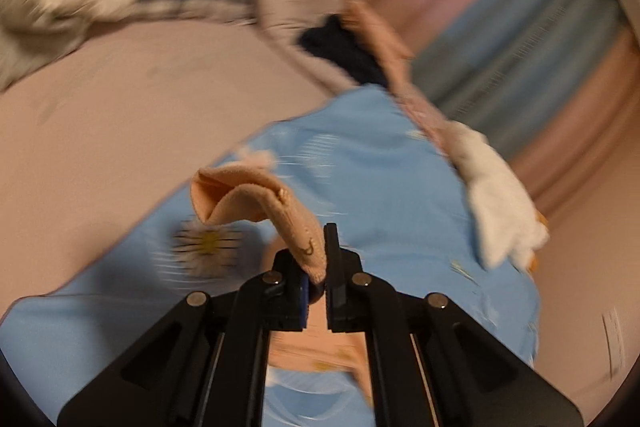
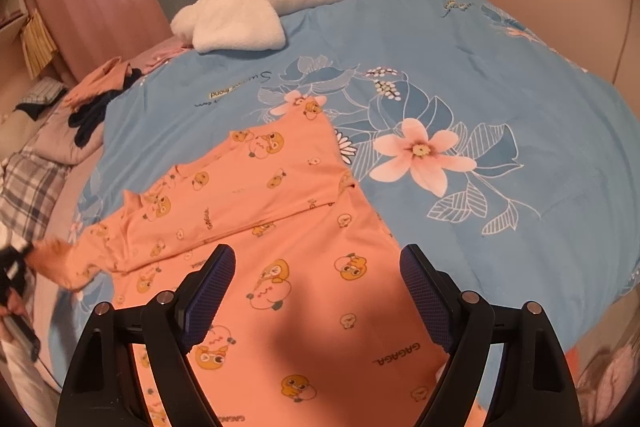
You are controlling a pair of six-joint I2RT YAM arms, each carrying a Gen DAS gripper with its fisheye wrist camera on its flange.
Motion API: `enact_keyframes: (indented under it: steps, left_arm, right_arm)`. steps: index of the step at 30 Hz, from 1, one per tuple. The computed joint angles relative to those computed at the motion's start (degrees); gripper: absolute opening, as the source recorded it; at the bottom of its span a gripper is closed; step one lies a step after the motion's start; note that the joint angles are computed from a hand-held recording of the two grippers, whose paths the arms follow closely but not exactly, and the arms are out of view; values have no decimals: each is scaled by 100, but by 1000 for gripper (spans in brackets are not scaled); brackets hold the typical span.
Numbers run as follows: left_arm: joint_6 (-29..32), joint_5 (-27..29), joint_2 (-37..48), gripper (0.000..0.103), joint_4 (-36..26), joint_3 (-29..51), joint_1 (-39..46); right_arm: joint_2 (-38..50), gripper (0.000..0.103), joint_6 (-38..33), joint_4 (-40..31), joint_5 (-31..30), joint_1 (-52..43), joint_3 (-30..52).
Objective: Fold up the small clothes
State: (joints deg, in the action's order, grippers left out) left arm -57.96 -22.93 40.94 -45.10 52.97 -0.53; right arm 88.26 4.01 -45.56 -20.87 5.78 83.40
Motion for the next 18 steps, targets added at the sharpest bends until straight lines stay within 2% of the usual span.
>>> enact_keyframes:
  steps: [3,9,12,18]
  left_arm:
    - [26,-507,512,4,235,411,-950]
    - [515,-801,1620,4,795,1068,-2062]
    - [707,-560,2188,4,1042,1285,-2338]
    - [904,-426,3106,4,1278,1590,-2790]
  right_arm:
    - [7,84,-17,-18,-26,-18,-3]
    - [16,85,-15,-36,-99,-59,0]
    - [-5,85,-40,-1,-128,-87,-36]
    - [38,84,-106,24,-271,-184,-74]
